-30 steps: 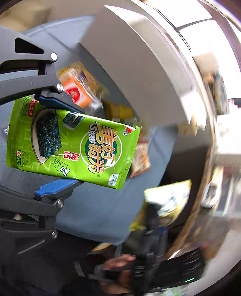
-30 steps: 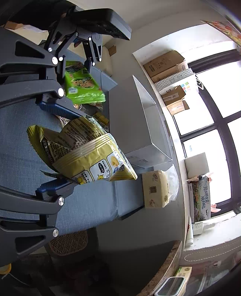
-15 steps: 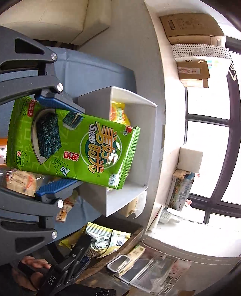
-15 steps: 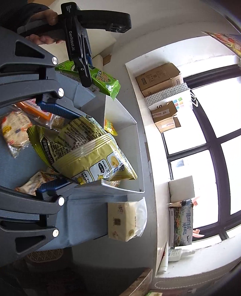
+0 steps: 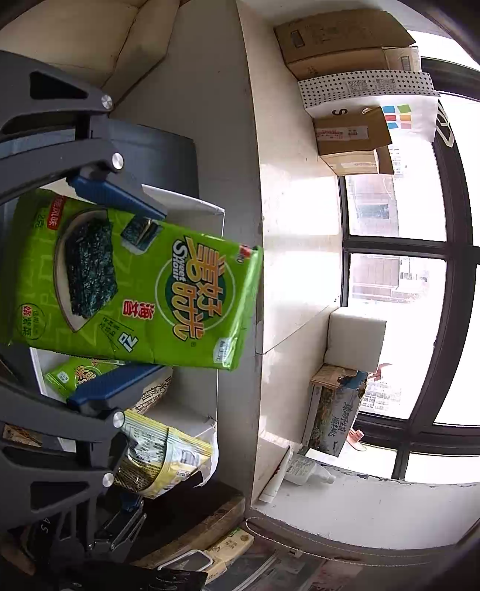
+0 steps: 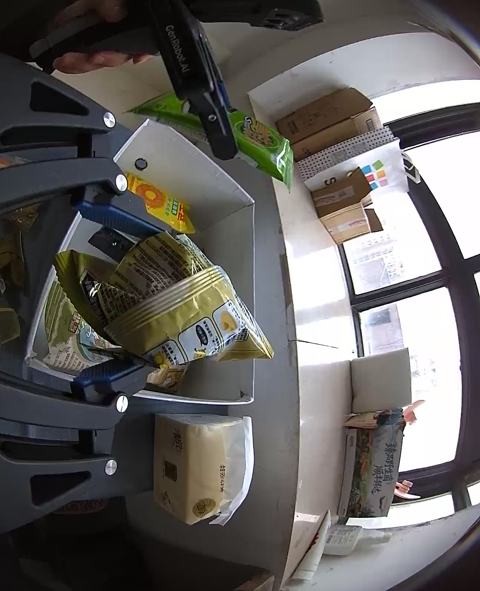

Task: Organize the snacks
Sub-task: 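Drop the seaweed packet into the white box with left while right drops the yellow-green bag in, then grasp the brown striped snack bag with the right gripper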

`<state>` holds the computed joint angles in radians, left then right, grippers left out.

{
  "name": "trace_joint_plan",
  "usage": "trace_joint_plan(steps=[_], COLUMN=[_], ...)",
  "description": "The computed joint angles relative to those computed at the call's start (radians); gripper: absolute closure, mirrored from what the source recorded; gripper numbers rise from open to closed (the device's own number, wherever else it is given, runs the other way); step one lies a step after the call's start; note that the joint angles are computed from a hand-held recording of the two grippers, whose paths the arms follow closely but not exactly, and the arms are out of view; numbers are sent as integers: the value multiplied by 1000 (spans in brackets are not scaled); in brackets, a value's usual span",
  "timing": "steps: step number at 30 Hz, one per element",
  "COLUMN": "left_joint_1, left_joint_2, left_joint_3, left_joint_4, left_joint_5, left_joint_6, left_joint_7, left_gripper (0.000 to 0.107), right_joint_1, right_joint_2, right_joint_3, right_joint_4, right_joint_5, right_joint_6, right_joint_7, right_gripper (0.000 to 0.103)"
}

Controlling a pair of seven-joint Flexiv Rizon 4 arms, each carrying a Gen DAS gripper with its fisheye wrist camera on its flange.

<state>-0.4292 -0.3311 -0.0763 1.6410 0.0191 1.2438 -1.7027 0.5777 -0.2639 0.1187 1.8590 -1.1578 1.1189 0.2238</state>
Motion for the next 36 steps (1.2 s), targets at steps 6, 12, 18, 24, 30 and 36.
trace_joint_plan(steps=[6, 12, 18, 24, 30, 36], left_joint_1=[-32, -14, -3, -9, -8, 14], left_joint_2=[-15, 10, 63, 187, 317, 408], left_joint_3=[43, 24, 10, 7, -7, -49], left_joint_4=[-27, 4, 64, 240, 388, 555], left_joint_5=[80, 75, 75, 121, 250, 139], left_joint_6=[-29, -26, -26, 112, 129, 133], left_joint_7=[-77, -82, -47, -24, -106, -53], left_gripper=[5, 5, 4, 4, 4, 4], right_joint_1=[-1, -8, -12, -19, 8, 54], right_joint_2=[34, 63, 100, 177, 249, 237], right_joint_3=[-6, 27, 53, 110, 188, 229], right_joint_4=[39, 51, 78, 182, 307, 378], right_joint_5=[-65, -132, -240, -352, -264, -89], right_joint_6=[-38, -84, -88, -102, -188, -237], right_joint_7=[76, 113, 210, 357, 359, 264], right_gripper=[0, 0, 0, 0, 0, 0])
